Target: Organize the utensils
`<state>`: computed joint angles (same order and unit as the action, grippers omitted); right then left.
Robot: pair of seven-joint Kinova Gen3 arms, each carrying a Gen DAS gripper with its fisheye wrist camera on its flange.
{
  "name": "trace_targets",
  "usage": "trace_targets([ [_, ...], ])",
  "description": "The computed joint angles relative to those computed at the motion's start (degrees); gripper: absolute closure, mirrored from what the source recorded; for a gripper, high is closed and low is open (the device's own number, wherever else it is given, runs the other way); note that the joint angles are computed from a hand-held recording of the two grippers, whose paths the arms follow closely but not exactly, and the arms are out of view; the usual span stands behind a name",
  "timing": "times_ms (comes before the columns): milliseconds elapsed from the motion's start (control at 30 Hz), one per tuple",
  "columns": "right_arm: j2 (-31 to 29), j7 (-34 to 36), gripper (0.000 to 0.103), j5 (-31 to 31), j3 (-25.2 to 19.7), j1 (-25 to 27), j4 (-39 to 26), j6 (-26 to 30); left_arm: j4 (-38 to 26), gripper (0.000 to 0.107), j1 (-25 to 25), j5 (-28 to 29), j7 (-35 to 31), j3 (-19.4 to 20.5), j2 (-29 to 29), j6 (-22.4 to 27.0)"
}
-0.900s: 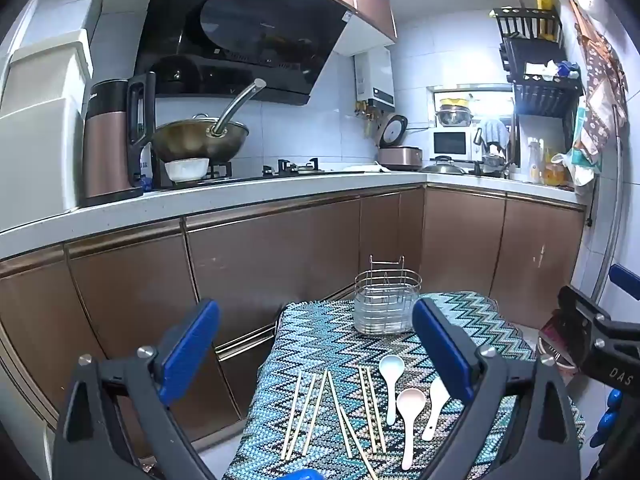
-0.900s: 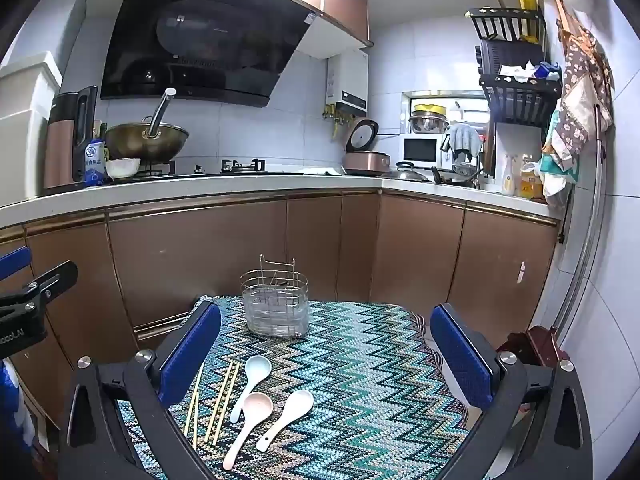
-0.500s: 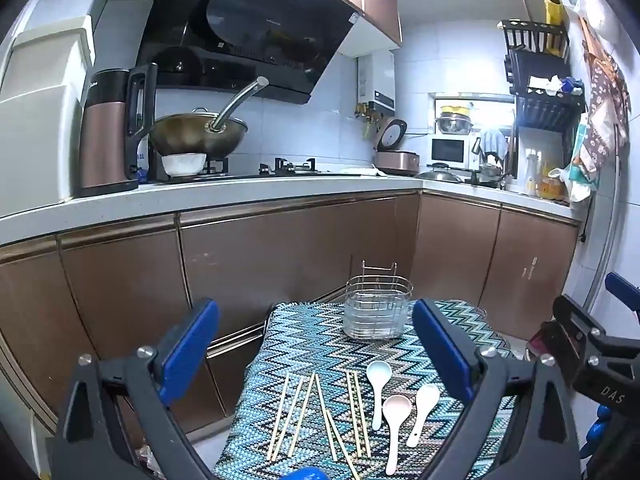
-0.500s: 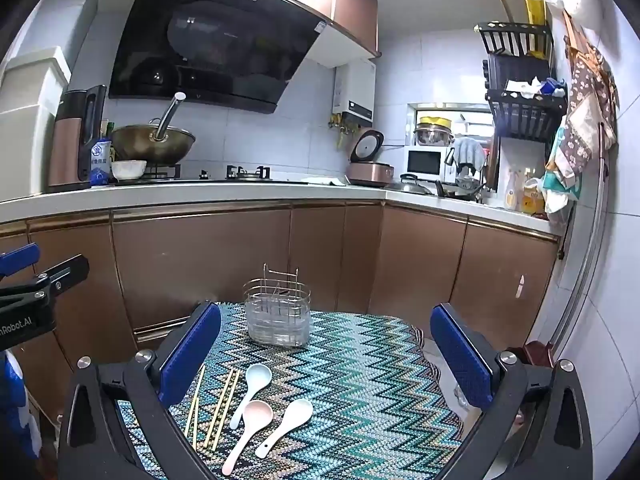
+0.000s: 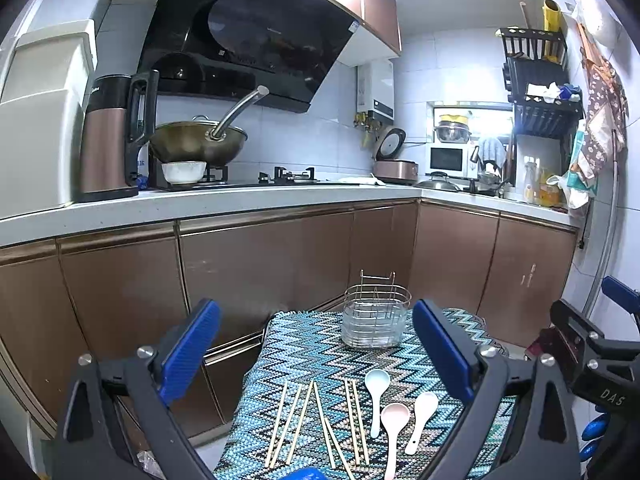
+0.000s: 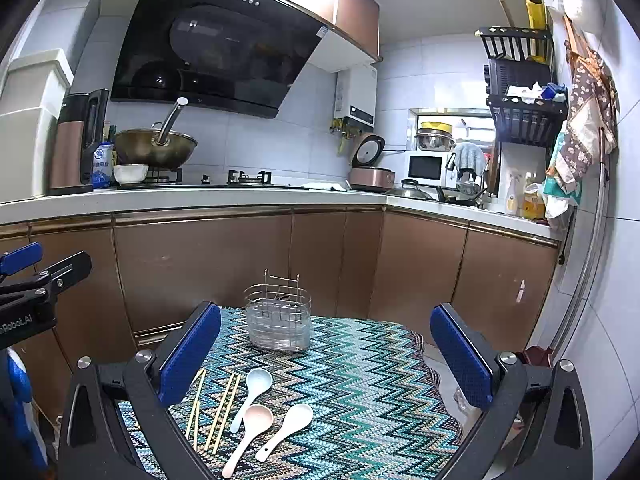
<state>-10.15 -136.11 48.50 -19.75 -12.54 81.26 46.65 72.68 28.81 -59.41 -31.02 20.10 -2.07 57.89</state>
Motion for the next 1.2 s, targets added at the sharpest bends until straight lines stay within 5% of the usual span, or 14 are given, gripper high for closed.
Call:
trace_targets([
  [1200, -1.31, -4.04, 0.000, 6.65, -2.27, 2.55, 0.98, -3.03, -5.03, 0.010, 0.07, 2.73, -4.80, -1.36, 0.73, 0.40],
])
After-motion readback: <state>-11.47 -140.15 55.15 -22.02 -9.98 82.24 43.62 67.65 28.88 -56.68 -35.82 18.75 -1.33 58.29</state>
